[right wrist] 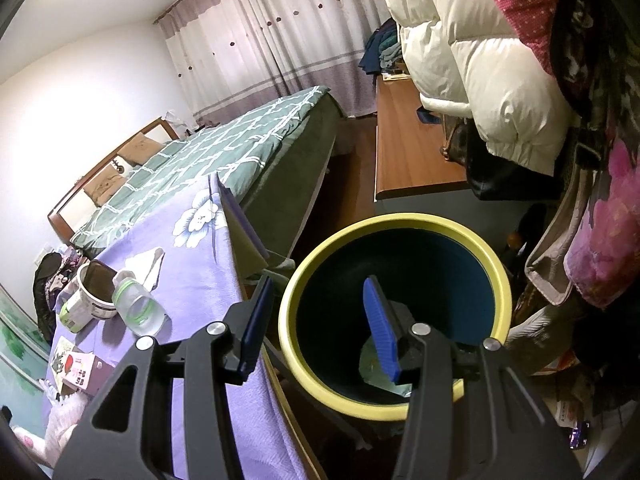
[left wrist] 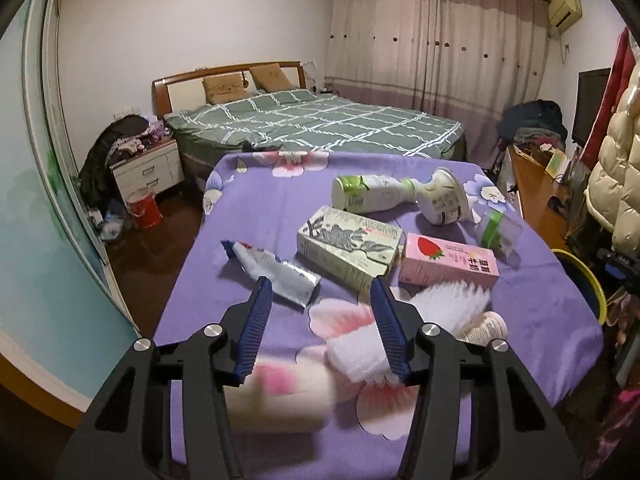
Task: Collect trash
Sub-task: 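Grasp the white paper cup with the left gripper and lift it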
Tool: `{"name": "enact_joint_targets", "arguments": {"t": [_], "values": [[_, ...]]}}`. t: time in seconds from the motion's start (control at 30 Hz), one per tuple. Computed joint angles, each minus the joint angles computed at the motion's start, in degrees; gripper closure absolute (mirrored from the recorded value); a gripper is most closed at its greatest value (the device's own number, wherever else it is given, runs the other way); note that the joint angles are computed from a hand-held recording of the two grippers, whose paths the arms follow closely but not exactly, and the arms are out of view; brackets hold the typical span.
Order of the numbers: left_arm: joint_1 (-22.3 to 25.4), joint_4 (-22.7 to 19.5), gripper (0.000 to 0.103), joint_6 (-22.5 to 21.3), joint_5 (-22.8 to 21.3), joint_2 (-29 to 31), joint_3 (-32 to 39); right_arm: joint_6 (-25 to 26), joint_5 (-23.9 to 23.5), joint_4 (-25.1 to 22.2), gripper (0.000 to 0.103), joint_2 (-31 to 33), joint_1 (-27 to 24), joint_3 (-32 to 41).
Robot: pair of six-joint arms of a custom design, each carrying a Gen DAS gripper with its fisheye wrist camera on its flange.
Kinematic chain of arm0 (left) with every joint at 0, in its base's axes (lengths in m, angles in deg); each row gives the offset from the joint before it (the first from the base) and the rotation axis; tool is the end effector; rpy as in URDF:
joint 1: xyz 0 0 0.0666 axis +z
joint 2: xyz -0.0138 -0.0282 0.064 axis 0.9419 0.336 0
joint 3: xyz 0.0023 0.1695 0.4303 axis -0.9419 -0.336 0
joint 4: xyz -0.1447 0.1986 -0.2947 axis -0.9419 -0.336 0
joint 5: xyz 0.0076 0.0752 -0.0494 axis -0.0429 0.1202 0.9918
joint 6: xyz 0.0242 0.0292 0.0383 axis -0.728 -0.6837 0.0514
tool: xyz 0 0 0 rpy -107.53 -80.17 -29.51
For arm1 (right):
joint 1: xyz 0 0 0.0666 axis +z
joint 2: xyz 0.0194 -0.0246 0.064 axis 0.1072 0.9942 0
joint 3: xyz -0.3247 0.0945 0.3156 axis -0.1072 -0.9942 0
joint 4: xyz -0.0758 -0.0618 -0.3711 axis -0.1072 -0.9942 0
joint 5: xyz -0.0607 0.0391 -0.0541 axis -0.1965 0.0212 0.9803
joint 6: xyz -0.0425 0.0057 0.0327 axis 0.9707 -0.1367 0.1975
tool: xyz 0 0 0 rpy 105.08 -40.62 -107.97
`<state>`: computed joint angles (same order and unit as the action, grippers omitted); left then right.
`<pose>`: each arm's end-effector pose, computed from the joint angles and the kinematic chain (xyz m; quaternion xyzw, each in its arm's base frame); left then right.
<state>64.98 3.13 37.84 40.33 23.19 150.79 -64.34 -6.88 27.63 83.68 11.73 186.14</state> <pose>0.5006 -0.0320 0.5108 -0.2170 0.8680 0.1061 0.4339 0.7573 0.0789 0.4411 0.0513 0.8973 0.1494 0.4122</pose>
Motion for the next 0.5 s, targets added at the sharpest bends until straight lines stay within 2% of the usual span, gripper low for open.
{"name": "enact_joint_targets", "arguments": {"t": [0.07, 0.2, 0.33, 0.4, 0.43, 0.47, 0.5], "values": [[0.7, 1.1, 0.052, -0.5, 0.6, 0.3, -0.4, 0.1, -0.2, -0.3, 0.058, 0.1, 0.0, 0.1], [3.3, 7.0, 0.052, -0.3, 2.7, 0.1, -4.0, 0.6, -0.3, -0.8, 0.058, 0.2, 0.3, 0.5], [5.2, 7.6, 0.052, 0.5, 5.8, 0.8, -4.0, 1.0, 0.4, -1.2, 0.058, 0.3, 0.7, 1.1], [5.0, 7.5, 0.051, 0.1, 5.5, 0.3, -4.0, 1.0, 0.6, -1.2, 0.058, 0.4, 0.9, 1.4], [4.8, 7.2, 0.038, 0.0, 5.0, -0.3, -4.4, 1.0, 0.6, -1.2, 0.058, 0.4, 1.0, 1.5], [4.5, 6.7, 0.018, 0.2, 4.3, -0.8, -4.5, 1.2, 0.6, -1.1, 0.058, 0.3, 1.1, 1.5], [4.1, 6.7, 0.013, 0.1, 3.0, -1.4, -4.9, 1.3, 0.5, -1.0, 0.058, 0.3, 1.2, 1.4]]}}
